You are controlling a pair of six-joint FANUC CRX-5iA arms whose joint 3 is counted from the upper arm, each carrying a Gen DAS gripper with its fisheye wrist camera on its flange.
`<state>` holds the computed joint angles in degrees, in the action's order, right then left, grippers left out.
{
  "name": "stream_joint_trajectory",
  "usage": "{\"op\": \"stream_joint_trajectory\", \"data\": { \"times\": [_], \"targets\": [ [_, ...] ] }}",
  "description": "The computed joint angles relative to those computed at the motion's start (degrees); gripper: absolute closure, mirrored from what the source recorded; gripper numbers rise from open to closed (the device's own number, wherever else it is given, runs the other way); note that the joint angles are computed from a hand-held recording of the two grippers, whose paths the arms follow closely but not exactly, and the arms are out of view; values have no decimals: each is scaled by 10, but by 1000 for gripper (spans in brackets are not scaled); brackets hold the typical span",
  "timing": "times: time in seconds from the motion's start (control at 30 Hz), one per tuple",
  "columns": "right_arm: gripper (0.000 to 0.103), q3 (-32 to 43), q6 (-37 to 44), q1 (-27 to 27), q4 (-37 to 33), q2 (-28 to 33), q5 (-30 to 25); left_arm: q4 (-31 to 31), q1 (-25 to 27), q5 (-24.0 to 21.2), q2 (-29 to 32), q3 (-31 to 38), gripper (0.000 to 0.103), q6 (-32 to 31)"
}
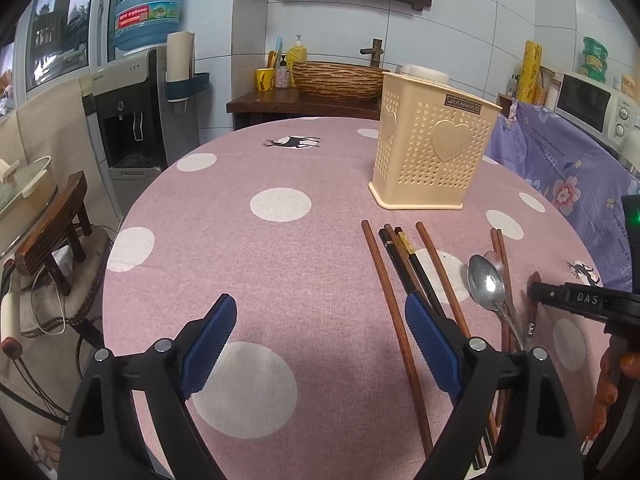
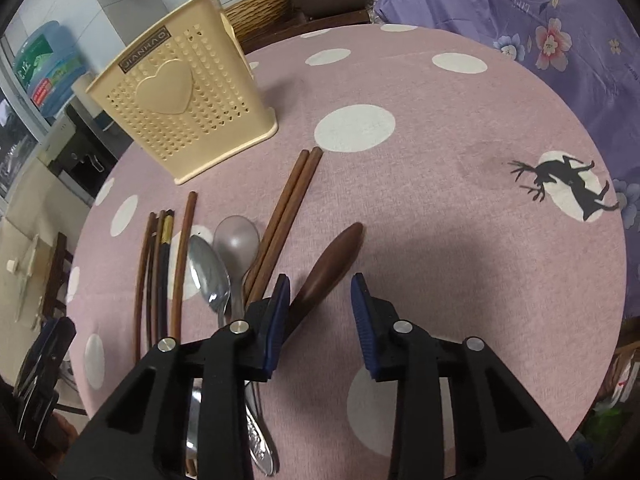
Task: Organize utensils
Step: 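Move both tools toward the loose chopsticks and spoons, then grasp a brown chopstick with the left tool while the right tool grasps the wooden-handled spoon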
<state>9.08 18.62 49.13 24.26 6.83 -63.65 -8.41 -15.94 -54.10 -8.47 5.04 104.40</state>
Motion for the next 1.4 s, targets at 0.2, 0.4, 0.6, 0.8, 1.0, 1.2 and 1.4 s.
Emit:
{"op": "stream_joint_trajectory", "data": {
  "times": [0.2,0.4,0.6,0.8,1.0,1.2,1.4],
  "targets": [
    [79,49,32,-8,2,39,-35,3,2,-6,9,5,18,-4],
    [81,113,91,-13,-7,85,-73,-3,-8,-14,23,20,18,-20],
    [83,96,88,-17,-15,72,-54,50,6,-51,68,58,31,-54],
    [86,83,92,-14,-10,65,-42,65,-4,-98,124,116,56,-58],
    [86,81,91,-16,-21,61,-34,63,-9,-129,160,148,70,-42],
    [86,85,92,-9,-4,69,-46,40,-18,-163,198,203,71,-49],
    [86,87,107,-2,12,75,-57,7,-27,-191,235,259,75,-43]
  ]
}}
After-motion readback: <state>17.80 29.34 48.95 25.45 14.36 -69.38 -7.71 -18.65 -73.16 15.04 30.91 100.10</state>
